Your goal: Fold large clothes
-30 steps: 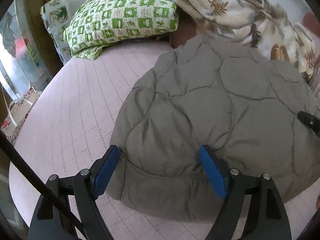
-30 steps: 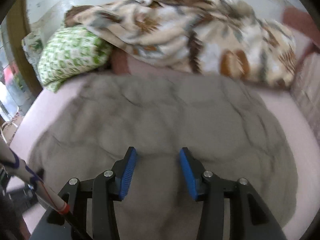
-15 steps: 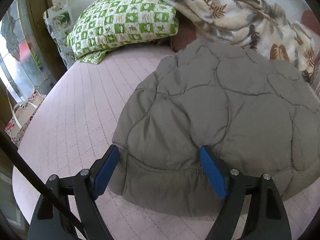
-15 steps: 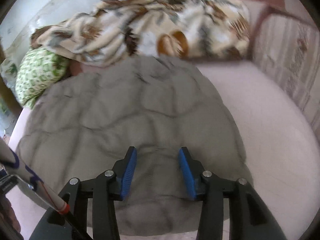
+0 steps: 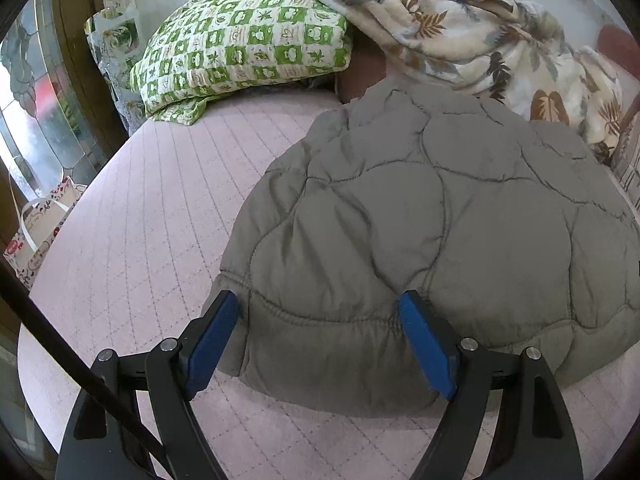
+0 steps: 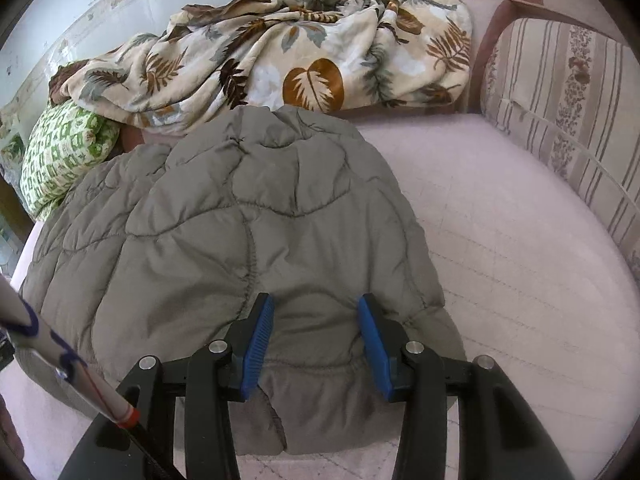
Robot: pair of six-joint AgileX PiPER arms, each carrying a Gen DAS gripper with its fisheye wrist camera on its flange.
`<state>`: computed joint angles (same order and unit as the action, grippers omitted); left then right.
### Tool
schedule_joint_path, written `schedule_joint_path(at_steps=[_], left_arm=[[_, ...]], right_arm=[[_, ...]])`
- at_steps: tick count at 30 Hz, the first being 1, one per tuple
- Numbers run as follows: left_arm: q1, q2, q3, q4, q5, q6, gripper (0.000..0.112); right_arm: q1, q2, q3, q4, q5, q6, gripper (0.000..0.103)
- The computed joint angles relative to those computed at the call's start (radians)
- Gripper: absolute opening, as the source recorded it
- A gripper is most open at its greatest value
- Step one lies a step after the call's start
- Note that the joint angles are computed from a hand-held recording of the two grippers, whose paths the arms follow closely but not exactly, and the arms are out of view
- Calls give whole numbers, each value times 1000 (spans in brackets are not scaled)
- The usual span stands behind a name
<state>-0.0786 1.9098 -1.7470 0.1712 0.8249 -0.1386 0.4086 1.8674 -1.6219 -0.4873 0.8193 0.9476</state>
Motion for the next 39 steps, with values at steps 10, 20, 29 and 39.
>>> schedule_joint_path(at_steps=[10,20,29,39], left_arm=[[-1,0,-3,-1,2,4,83],[23,-18,4,-70,8,37,83],[59,7,-18,-109,35,29,83],[89,-47,41,-128,-31,49,88]], right_arm=[[-49,-8,30,108,-64,-80,48],[3,35,-72,9,67,-41,50],[94,-1,-106,-63,115,11,59],[141,117,-253,-167,228,30,66]])
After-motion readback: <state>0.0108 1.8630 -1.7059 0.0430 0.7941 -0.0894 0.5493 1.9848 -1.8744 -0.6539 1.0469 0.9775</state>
